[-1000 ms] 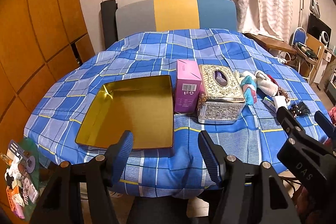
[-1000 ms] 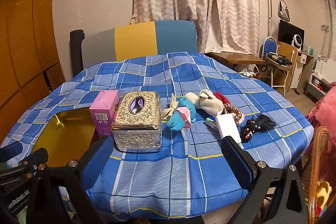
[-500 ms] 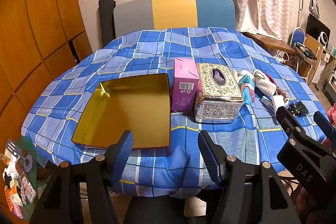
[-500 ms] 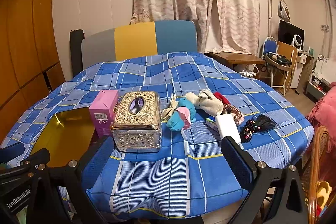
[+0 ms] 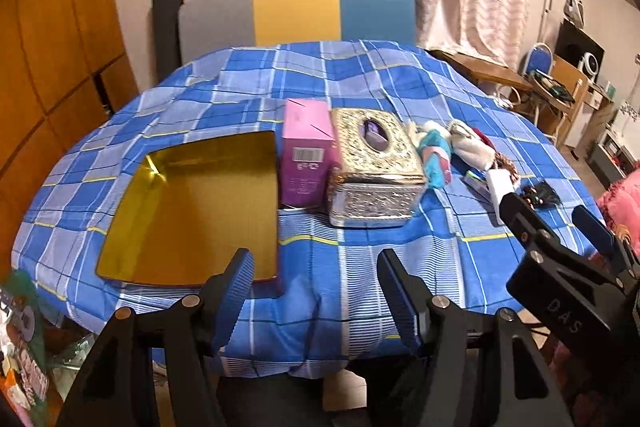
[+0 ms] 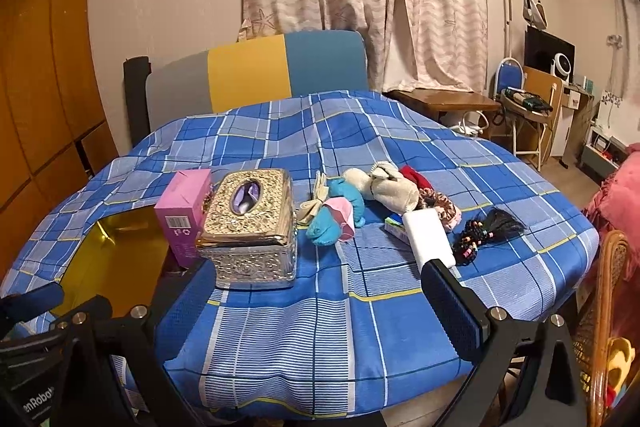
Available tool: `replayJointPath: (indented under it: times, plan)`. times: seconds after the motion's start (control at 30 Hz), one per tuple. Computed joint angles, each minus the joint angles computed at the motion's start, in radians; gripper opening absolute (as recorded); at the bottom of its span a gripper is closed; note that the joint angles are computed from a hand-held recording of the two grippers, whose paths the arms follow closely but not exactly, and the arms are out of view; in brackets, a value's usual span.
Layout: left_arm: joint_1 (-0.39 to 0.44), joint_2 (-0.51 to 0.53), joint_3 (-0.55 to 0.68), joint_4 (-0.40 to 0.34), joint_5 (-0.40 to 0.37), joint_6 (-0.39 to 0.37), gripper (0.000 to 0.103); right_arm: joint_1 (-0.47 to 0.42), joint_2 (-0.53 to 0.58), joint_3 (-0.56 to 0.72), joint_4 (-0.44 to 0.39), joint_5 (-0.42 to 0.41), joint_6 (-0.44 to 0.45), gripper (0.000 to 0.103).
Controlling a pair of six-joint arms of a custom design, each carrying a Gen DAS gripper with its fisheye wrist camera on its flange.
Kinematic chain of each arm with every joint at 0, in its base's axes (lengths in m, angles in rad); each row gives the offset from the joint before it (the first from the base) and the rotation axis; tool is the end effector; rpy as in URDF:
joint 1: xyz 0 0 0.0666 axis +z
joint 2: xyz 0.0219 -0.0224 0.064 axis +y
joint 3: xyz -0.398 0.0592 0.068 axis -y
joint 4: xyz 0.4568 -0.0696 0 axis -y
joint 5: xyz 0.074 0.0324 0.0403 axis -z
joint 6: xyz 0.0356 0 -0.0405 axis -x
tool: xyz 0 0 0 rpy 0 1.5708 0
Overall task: Organize soft objects
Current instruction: 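Reach the right tool to the black beaded hair bundle and grasp it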
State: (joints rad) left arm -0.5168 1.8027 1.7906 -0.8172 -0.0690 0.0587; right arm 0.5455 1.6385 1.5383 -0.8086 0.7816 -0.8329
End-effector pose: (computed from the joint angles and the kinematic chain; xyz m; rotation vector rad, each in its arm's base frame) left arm 0.6184 -0.3491 0.4159 0.5148 2.3500 -0.1858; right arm 0.5535 0.3062 0.3990 0.6095 2.0856 -0.2139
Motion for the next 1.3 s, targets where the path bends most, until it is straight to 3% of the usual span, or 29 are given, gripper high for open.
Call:
replayJointPath:
  times: [0.1,0.2,0.3,0.4,0.5,0.63,0.8,0.9,1.03,1.2,1.3]
  plan:
    - [-0.006,0.027,0.035,-0.038,0.051,-0.017,0.065,-0.014,-0.004,-0.01,-0.009,0.003,-0.02,0.103]
    - [-0.013,0.086,0.113,-0.14,0.133,-0.044,0.065,-0.037,-0.022,-0.042,0.005,0.002,-0.03,0.103]
    - [-0.025,0.153,0.198,-0.255,0.158,-0.075,0.065,-0.072,-0.047,-0.085,0.027,-0.019,-0.041,0.103]
    - [-0.056,0.166,0.193,-0.253,0.074,-0.129,0.065,-0.115,-0.106,-0.176,0.14,-0.05,-0.015,0.103]
    - [-0.075,0.16,0.167,-0.212,0.025,-0.165,0.065,-0.174,-0.13,-0.213,0.153,-0.083,-0.004,0.103]
    - [-0.072,0.206,0.233,-0.279,0.071,-0.169,0.065,-0.285,-0.111,-0.204,0.034,-0.174,-0.05,0.103]
    - [-0.079,0.223,0.255,-0.261,0.088,-0.134,0.065,-0.416,-0.054,-0.175,-0.074,-0.32,-0.031,0.103]
    - [-0.085,0.252,0.296,-0.283,0.112,-0.125,0.065,-0.473,-0.024,-0.171,-0.069,-0.417,-0.009,0.102]
    - [-0.084,0.322,0.404,-0.395,0.207,-0.102,0.065,-0.534,0.023,-0.157,-0.05,-0.53,0.0,0.096]
    - [-0.086,0.37,0.472,-0.442,0.311,-0.073,0.065,-0.558,0.076,-0.13,-0.048,-0.577,0.008,0.094]
    - [-0.103,0.388,0.499,-0.442,0.311,-0.137,0.066,-0.561,0.112,-0.098,-0.071,-0.579,0.032,0.088]
